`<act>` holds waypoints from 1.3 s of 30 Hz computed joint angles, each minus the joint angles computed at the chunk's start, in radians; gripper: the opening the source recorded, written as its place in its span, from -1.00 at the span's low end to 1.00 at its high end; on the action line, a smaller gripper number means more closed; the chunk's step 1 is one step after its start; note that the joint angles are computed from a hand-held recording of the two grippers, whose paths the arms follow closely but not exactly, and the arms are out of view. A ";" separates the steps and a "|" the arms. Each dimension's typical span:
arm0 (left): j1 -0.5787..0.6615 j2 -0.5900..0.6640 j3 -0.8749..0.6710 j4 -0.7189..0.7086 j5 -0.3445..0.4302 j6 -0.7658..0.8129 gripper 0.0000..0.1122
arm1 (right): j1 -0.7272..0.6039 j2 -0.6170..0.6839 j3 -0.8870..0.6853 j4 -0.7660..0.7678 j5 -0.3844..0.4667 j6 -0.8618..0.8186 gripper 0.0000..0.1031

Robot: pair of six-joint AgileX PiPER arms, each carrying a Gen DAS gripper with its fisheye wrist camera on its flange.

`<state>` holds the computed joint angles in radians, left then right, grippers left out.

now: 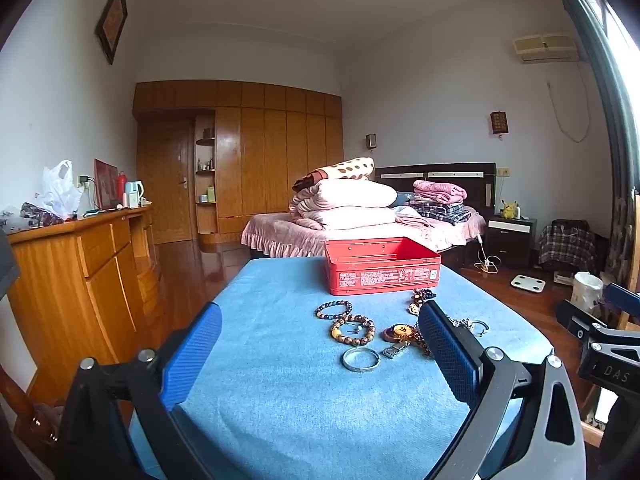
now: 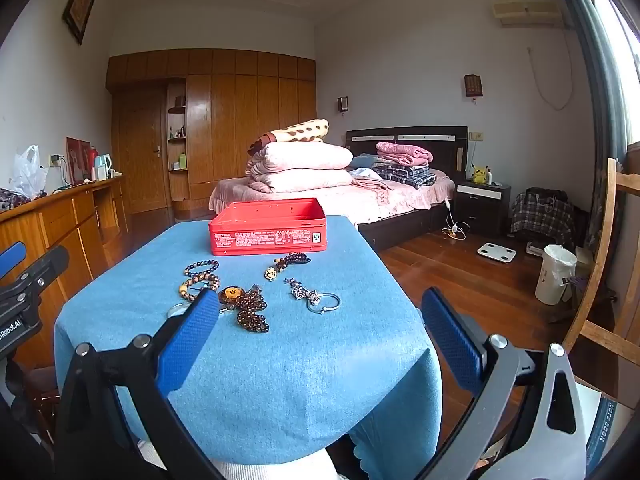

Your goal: Organize jewelry

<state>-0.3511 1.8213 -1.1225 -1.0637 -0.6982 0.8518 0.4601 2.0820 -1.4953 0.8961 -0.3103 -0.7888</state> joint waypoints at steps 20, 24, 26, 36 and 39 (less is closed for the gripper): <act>0.013 -0.004 0.009 0.017 0.011 -0.023 0.72 | 0.000 -0.006 0.002 0.005 -0.001 -0.001 0.90; 0.013 -0.006 0.009 0.013 0.009 -0.020 0.72 | 0.001 -0.006 0.003 0.005 -0.004 -0.001 0.90; 0.012 -0.007 0.010 0.010 0.009 -0.017 0.72 | 0.001 -0.006 0.003 0.003 -0.003 0.002 0.90; 0.009 -0.021 0.024 0.002 0.005 -0.014 0.72 | 0.000 -0.006 0.004 -0.005 -0.004 0.011 0.90; 0.011 -0.021 0.023 0.003 0.007 -0.016 0.72 | 0.000 -0.006 0.004 -0.004 -0.005 0.009 0.90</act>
